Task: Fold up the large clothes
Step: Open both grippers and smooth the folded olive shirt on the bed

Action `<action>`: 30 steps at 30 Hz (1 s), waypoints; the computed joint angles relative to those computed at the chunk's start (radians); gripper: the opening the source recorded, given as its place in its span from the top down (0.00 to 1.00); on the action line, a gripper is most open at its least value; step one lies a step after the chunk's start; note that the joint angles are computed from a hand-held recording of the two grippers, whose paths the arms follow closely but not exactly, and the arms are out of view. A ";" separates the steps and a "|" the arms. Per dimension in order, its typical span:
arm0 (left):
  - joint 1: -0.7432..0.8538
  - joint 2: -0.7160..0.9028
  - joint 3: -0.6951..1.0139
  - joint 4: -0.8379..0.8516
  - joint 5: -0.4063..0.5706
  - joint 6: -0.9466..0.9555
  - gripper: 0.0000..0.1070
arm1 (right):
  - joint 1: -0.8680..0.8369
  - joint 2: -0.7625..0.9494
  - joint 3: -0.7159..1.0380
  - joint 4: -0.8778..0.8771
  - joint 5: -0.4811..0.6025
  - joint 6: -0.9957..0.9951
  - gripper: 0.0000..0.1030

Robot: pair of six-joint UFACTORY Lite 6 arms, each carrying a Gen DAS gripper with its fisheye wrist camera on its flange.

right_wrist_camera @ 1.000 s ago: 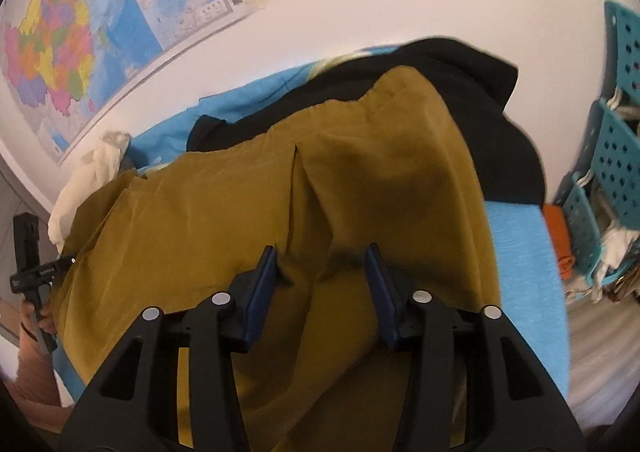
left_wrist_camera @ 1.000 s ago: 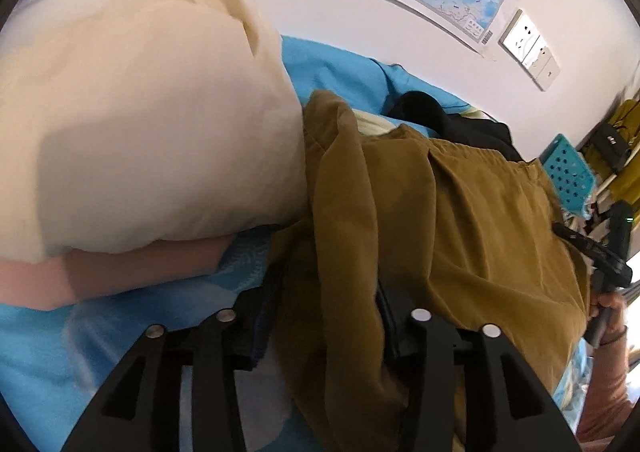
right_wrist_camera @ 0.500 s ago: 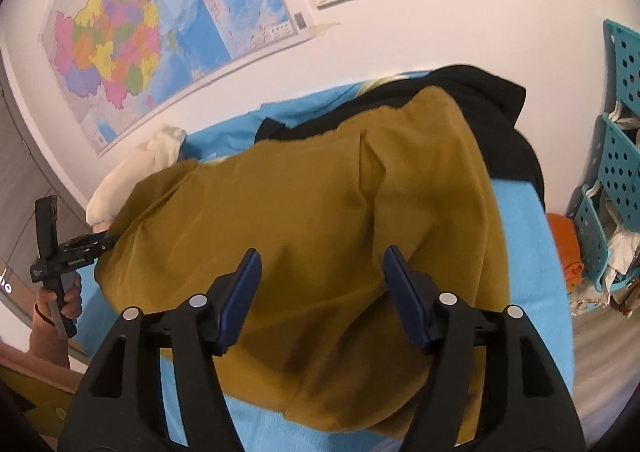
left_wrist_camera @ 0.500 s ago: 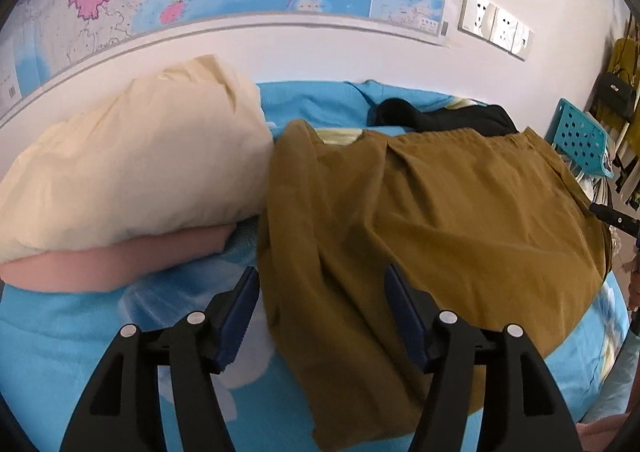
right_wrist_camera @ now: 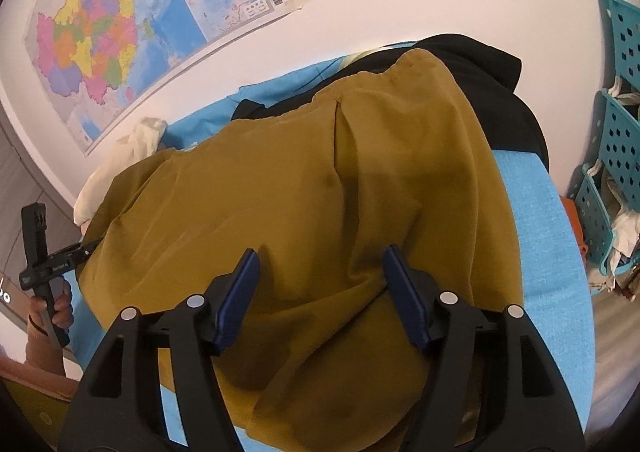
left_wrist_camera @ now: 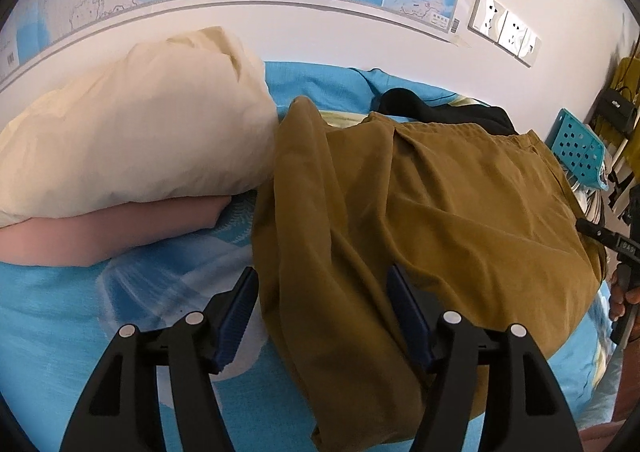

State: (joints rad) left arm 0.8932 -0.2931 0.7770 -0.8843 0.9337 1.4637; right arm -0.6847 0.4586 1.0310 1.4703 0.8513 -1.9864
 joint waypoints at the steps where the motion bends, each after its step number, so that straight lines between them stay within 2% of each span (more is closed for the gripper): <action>1: 0.000 -0.009 -0.004 0.002 -0.003 -0.003 0.39 | -0.007 -0.011 -0.006 -0.007 0.008 0.007 0.38; 3: 0.008 -0.031 -0.013 0.004 -0.006 -0.001 0.38 | -0.038 -0.049 -0.035 -0.025 0.047 0.011 0.36; 6: 0.062 -0.041 -0.009 0.000 0.052 0.025 0.38 | -0.104 -0.122 -0.097 -0.061 0.113 -0.006 0.33; 11: 0.229 -0.012 0.023 -0.007 0.265 0.119 0.39 | -0.193 -0.194 -0.168 -0.132 0.192 -0.035 0.33; 13: 0.264 -0.018 0.007 0.017 0.280 0.153 0.42 | -0.194 -0.191 -0.190 -0.139 0.166 -0.062 0.33; 15: 0.274 0.011 0.000 0.036 0.293 0.163 0.46 | -0.166 -0.168 -0.197 -0.111 0.102 -0.082 0.41; 16: 0.269 0.040 0.005 0.041 0.292 0.151 0.46 | -0.149 -0.145 -0.189 -0.083 0.073 -0.094 0.51; 17: 0.263 0.071 0.016 0.041 0.293 0.138 0.46 | -0.140 -0.128 -0.183 -0.068 0.063 -0.101 0.56; 18: 0.253 0.089 0.019 0.037 0.288 0.126 0.46 | -0.131 -0.104 -0.166 -0.059 0.065 -0.097 0.59; 21: 0.224 0.113 0.012 0.028 0.251 0.105 0.44 | -0.110 -0.072 -0.145 -0.040 0.057 -0.087 0.60; 24: 0.224 0.086 -0.015 0.029 0.206 0.083 0.32 | -0.120 -0.100 -0.162 -0.059 0.062 -0.061 0.57; 29: 0.291 0.023 -0.036 0.061 0.244 0.084 0.32 | -0.221 -0.132 -0.168 -0.177 0.198 0.025 0.38; 30: 0.327 0.004 -0.039 0.069 0.275 0.099 0.32 | -0.242 -0.144 -0.179 -0.197 0.218 0.024 0.35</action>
State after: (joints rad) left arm 1.2205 -0.2888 0.7376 -0.8148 1.2091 1.5627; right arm -0.9269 0.3145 0.8523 1.2734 1.0695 -1.9621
